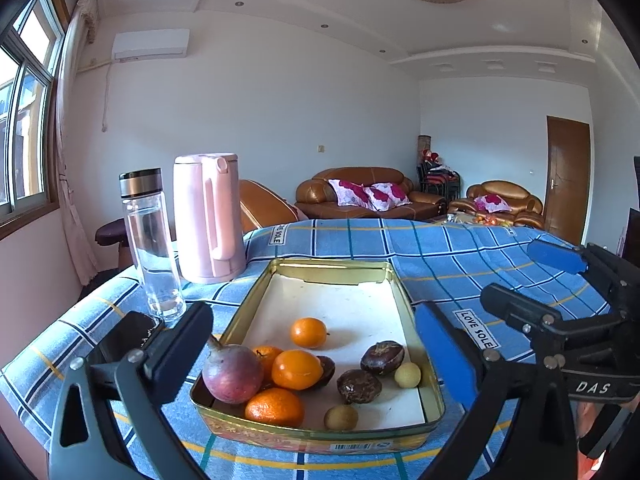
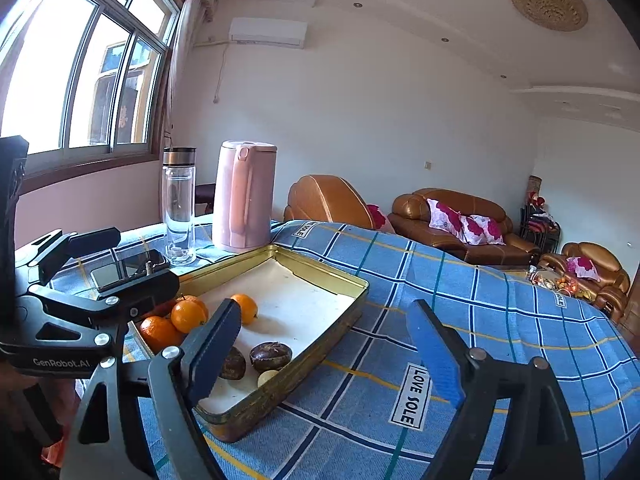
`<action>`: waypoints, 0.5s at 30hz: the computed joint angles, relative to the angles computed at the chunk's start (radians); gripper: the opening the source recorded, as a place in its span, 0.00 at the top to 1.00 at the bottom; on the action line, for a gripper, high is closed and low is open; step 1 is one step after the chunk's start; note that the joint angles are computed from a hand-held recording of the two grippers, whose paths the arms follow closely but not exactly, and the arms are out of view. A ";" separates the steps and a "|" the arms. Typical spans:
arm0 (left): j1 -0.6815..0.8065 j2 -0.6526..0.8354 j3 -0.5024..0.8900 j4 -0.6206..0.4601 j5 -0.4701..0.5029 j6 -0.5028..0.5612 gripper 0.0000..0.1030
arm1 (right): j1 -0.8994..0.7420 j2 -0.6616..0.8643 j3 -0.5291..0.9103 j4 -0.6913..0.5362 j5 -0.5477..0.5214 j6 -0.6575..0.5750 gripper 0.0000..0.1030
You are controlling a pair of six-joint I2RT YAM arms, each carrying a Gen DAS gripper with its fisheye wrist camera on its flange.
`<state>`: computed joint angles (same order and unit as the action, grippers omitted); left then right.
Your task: Organize fruits
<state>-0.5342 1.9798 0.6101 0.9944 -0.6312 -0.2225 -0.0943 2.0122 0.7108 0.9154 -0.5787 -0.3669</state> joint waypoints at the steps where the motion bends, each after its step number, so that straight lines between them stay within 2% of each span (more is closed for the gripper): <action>1: -0.005 0.000 0.002 0.000 -0.004 0.005 0.00 | -0.004 0.000 0.003 -0.004 -0.001 0.004 0.16; 15: -0.027 0.001 0.011 -0.010 -0.027 0.018 0.00 | -0.037 0.002 0.000 0.005 -0.023 0.031 0.16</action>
<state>-0.5611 1.9803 0.6209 0.9849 -0.6582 -0.2049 -0.1311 2.0142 0.7108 0.9208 -0.6015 -0.3358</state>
